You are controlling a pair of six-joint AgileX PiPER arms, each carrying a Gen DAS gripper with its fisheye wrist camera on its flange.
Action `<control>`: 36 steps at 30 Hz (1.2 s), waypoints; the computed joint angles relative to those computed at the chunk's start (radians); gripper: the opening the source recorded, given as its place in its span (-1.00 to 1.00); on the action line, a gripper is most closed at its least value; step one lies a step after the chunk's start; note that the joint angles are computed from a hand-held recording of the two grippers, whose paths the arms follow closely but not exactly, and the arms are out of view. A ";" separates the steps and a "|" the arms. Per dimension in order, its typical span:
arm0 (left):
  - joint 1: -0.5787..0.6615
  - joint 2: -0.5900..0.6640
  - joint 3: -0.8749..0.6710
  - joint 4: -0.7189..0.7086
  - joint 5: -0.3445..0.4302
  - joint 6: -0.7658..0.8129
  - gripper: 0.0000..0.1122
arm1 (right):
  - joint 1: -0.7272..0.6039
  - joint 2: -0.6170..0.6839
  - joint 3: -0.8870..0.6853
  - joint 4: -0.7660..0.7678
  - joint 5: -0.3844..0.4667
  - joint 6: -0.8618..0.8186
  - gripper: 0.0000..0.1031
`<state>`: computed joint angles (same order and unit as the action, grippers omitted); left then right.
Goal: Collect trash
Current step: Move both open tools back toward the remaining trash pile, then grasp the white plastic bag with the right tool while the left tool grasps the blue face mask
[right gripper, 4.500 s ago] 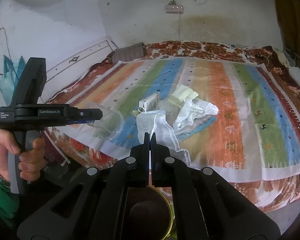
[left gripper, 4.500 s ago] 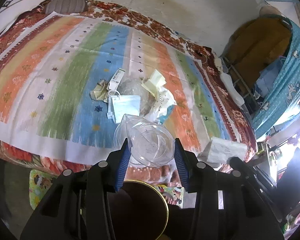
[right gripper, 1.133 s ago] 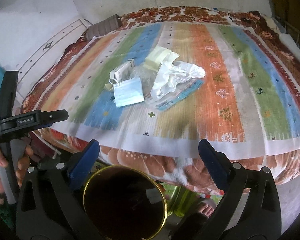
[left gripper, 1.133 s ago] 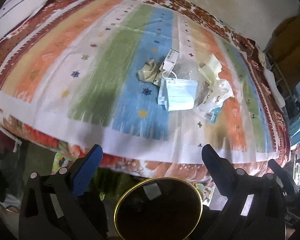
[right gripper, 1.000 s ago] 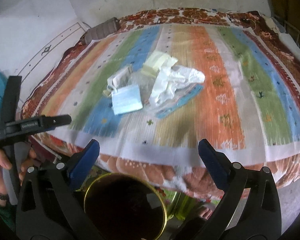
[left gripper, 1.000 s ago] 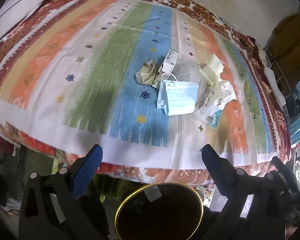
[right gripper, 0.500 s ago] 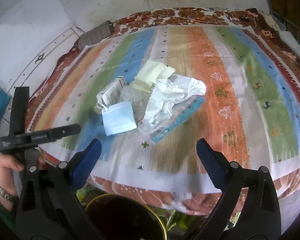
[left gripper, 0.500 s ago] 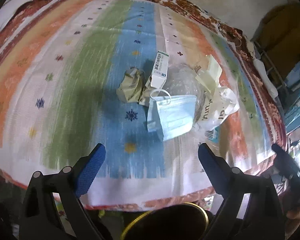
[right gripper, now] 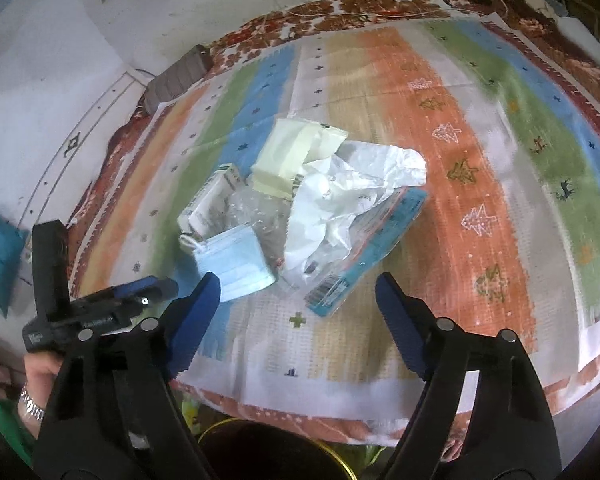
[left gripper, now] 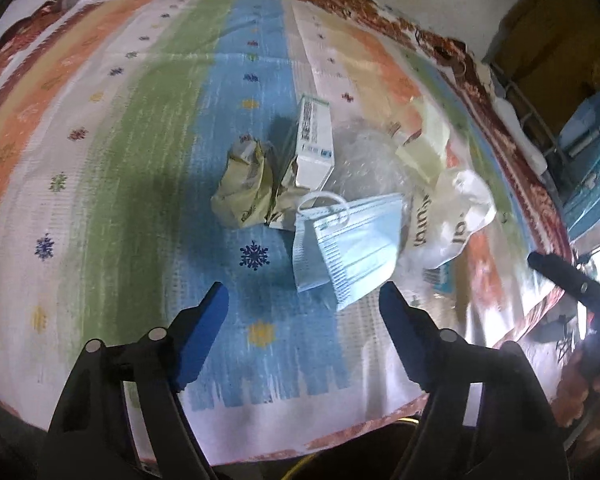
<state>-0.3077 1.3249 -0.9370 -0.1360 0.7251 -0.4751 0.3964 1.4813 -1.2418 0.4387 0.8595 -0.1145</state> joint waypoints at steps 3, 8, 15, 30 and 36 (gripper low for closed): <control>0.015 0.029 0.005 -0.034 -0.030 0.059 0.31 | 0.032 0.035 -0.023 -0.055 -0.019 0.026 0.40; 0.030 0.078 -0.001 -0.077 -0.078 0.136 0.31 | 0.065 0.090 -0.064 -0.107 -0.041 0.045 0.38; 0.041 0.147 -0.023 -0.130 -0.104 0.206 0.31 | 0.098 0.170 -0.117 -0.190 -0.078 0.070 0.25; 0.020 0.207 -0.035 -0.179 -0.161 0.229 -0.34 | 0.068 0.263 -0.171 -0.156 -0.071 0.042 -0.56; 0.014 0.172 -0.047 -0.151 -0.156 0.214 -0.99 | 0.059 0.247 -0.164 -0.191 -0.069 0.051 -0.79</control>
